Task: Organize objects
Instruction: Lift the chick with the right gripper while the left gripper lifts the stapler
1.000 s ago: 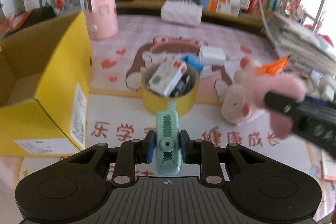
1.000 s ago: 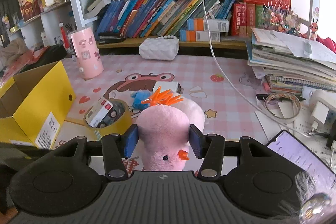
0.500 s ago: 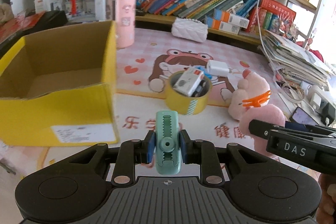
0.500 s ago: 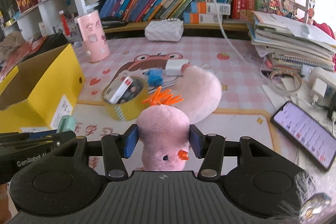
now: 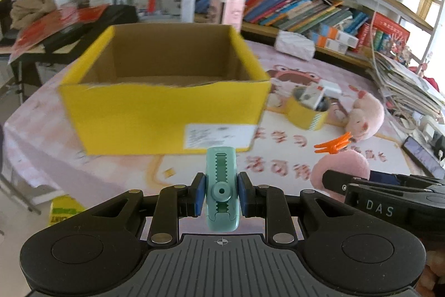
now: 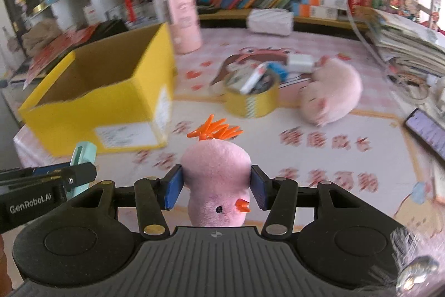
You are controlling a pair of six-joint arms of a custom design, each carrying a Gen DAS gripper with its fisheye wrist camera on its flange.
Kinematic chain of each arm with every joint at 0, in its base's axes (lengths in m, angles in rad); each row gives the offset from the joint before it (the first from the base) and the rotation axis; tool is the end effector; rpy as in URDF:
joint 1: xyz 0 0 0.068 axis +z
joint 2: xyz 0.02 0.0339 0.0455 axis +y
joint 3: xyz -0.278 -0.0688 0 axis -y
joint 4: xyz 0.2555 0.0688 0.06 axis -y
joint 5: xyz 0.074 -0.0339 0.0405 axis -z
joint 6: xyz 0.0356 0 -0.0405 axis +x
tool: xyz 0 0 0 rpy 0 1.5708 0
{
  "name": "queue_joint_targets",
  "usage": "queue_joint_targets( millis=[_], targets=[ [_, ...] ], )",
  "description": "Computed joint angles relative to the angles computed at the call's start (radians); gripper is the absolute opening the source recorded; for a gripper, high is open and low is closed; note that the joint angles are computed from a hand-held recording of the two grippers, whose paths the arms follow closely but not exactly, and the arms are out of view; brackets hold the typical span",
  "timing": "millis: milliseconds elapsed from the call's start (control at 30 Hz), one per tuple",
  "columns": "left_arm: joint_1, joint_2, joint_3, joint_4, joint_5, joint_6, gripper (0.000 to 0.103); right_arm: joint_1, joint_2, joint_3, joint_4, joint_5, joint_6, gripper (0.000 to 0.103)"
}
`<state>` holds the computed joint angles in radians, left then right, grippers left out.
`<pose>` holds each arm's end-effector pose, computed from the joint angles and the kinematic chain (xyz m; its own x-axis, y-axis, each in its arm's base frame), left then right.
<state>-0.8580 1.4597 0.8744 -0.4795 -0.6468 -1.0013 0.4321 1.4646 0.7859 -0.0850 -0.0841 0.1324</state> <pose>0.2026 -0.2015 0.2091 -0.6560 -0.2688 -0.7053 -0.2592 0.9578 -0.1240 0.2768 0.1309 0.2005 -0.6849 -0.1710 -0.7083 -0.3854 0.9100 0.1529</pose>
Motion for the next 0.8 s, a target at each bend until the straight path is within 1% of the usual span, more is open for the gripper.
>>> queue_joint_targets(
  millis=[200, 400, 600, 800],
  targets=[
    [-0.054, -0.134, -0.1, -0.089, -0.035, -0.071, 0.023, 0.137, -0.061, -0.061, -0.002, 0.075, 0.095, 0.049],
    [-0.108, -0.239, -0.169, -0.156, -0.066, -0.112, 0.023, 0.26, -0.117, -0.113, 0.002, 0.162, 0.187, 0.049],
    [-0.152, -0.328, -0.215, -0.231, -0.096, -0.162, 0.023, 0.358, -0.14, -0.133, -0.001, 0.232, 0.264, 0.049],
    [-0.173, -0.386, -0.238, -0.27, -0.121, -0.173, 0.023, 0.429, -0.141, -0.133, 0.004, 0.287, 0.304, 0.049]
  ],
)
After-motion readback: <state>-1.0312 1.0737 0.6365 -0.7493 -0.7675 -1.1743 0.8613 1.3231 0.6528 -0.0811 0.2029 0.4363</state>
